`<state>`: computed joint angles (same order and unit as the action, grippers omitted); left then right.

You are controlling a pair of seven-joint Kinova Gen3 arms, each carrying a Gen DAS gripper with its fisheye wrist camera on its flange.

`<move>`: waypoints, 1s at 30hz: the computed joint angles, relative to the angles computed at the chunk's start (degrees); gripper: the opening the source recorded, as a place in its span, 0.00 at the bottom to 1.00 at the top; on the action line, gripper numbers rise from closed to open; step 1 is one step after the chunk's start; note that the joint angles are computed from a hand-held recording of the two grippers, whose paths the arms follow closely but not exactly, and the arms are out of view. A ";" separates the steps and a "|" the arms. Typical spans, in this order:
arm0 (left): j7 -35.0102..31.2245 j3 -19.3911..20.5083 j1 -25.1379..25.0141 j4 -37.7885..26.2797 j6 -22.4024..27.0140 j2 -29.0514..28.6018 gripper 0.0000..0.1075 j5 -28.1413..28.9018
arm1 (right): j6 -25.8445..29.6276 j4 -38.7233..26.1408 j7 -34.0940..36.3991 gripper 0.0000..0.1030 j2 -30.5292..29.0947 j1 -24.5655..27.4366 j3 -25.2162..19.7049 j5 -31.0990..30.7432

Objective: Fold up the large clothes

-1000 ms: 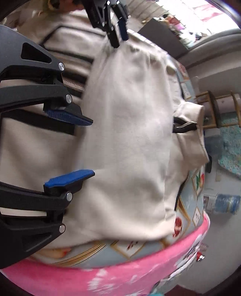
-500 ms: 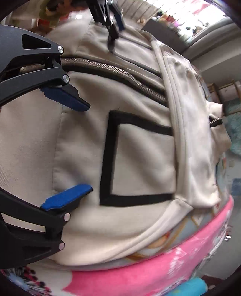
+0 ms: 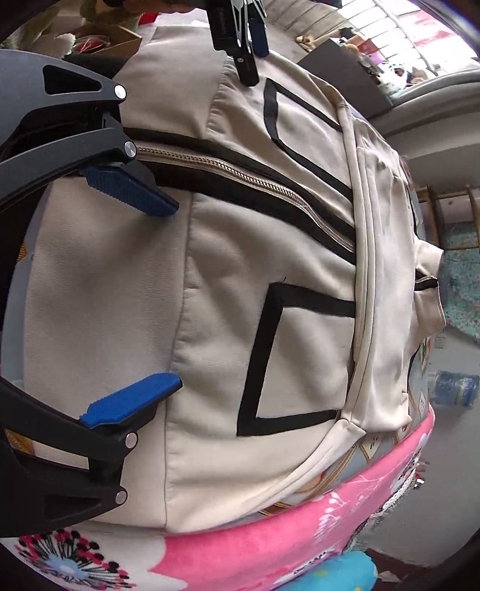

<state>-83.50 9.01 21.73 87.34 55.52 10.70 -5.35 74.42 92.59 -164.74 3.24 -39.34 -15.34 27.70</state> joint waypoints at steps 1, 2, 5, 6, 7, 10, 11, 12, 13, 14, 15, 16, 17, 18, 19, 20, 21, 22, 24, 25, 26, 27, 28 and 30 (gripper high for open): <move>1.11 -0.14 0.45 0.71 -0.72 -0.37 0.82 -0.72 | -0.66 0.44 -0.83 0.82 -0.69 -0.22 -0.19 0.44; 1.88 -0.19 0.71 1.37 -1.32 -0.74 0.83 -1.22 | -1.27 0.86 -1.39 0.82 -1.21 -0.29 -0.40 0.77; 3.59 -0.13 1.12 2.63 -2.51 -1.49 0.83 -2.36 | -2.14 1.87 -2.00 0.82 -1.20 -0.32 -1.04 1.92; 3.76 -0.05 1.11 2.75 -2.70 -1.56 0.84 -2.52 | -1.91 1.91 -1.91 0.82 -0.74 -0.33 -1.07 1.75; 3.98 0.02 1.19 3.04 -2.96 -1.75 0.84 -2.87 | -2.45 2.52 -2.06 0.83 -0.51 -0.25 -0.94 1.46; 3.82 0.31 1.22 2.22 -1.99 -1.27 0.87 -3.07 | -2.59 2.62 -2.58 0.83 -1.01 -0.31 -0.86 1.44; 3.54 0.39 1.21 1.88 -1.54 -1.08 0.88 -3.00 | -2.23 2.47 -2.94 0.83 -1.14 -0.40 -0.93 1.85; 3.28 0.46 1.30 1.54 -1.07 -0.88 0.89 -3.11 | -2.32 2.59 -3.25 0.83 -1.35 -0.45 -1.02 2.26; 3.11 0.47 1.37 1.15 -0.58 -0.69 0.89 -3.16 | -3.05 3.01 -3.37 0.83 -1.94 -0.32 -1.02 2.52; 2.84 0.46 1.26 0.79 -0.13 -0.51 0.89 -2.83 | -3.61 3.35 -3.34 0.83 -2.27 -0.11 -1.07 2.61; 2.72 0.43 1.21 0.58 0.05 -0.37 0.89 -2.58 | -3.94 3.57 -3.50 0.83 -2.41 0.09 -1.16 2.70; 2.46 0.39 1.03 0.42 0.21 -0.27 0.89 -2.14 | -4.44 3.86 -3.24 0.83 -2.41 0.41 -1.12 2.35; 2.15 0.36 0.85 0.30 0.30 -0.19 0.89 -1.69 | -4.89 4.12 -2.89 0.83 -2.30 0.75 -1.04 1.82; 1.78 0.32 0.59 0.20 0.40 -0.12 0.89 -1.13 | -5.07 4.42 -3.10 0.83 -2.12 0.82 -1.14 1.86; 1.49 0.27 0.26 -0.01 0.65 0.02 0.89 -0.36 | -4.92 4.45 -3.32 0.84 -2.01 0.69 -1.32 2.35; 1.25 0.24 0.20 0.01 0.60 0.04 0.89 -0.23 | -4.61 4.28 -3.35 0.84 -1.77 0.56 -1.43 2.57; 1.05 0.21 0.21 0.16 0.39 -0.04 0.89 -0.26 | -4.27 4.04 -3.40 0.85 -1.41 0.38 -1.51 2.83; 0.77 0.19 0.10 0.64 -0.17 -0.30 0.89 -0.08 | -4.19 3.99 -3.41 0.86 -1.23 0.24 -1.47 2.95; 0.84 0.15 0.16 0.89 -0.56 -0.42 0.89 -0.13 | -3.55 3.55 -3.19 0.88 -0.65 -0.13 -1.41 3.20; 0.53 0.20 0.07 0.55 -0.05 -0.23 0.89 0.03 | -3.32 3.35 -3.10 0.88 -0.52 -0.28 -1.29 3.17; -0.04 0.25 -0.13 0.33 0.39 -0.14 0.89 0.40 | -3.38 3.32 -2.97 0.88 -0.56 -0.33 -1.13 2.98; -0.65 0.29 -0.32 0.20 0.67 -0.19 0.89 0.76 | -3.83 3.53 -2.74 0.88 -0.82 -0.22 -0.93 2.63; -1.03 0.25 -0.47 0.75 0.28 -0.88 0.89 0.97 | -4.09 3.68 -2.67 0.88 -0.95 -0.19 -0.88 2.48; -2.11 0.21 -1.21 2.86 -1.18 -3.31 0.89 2.20 | -4.30 3.93 -2.85 0.89 -0.99 -0.26 -0.95 2.62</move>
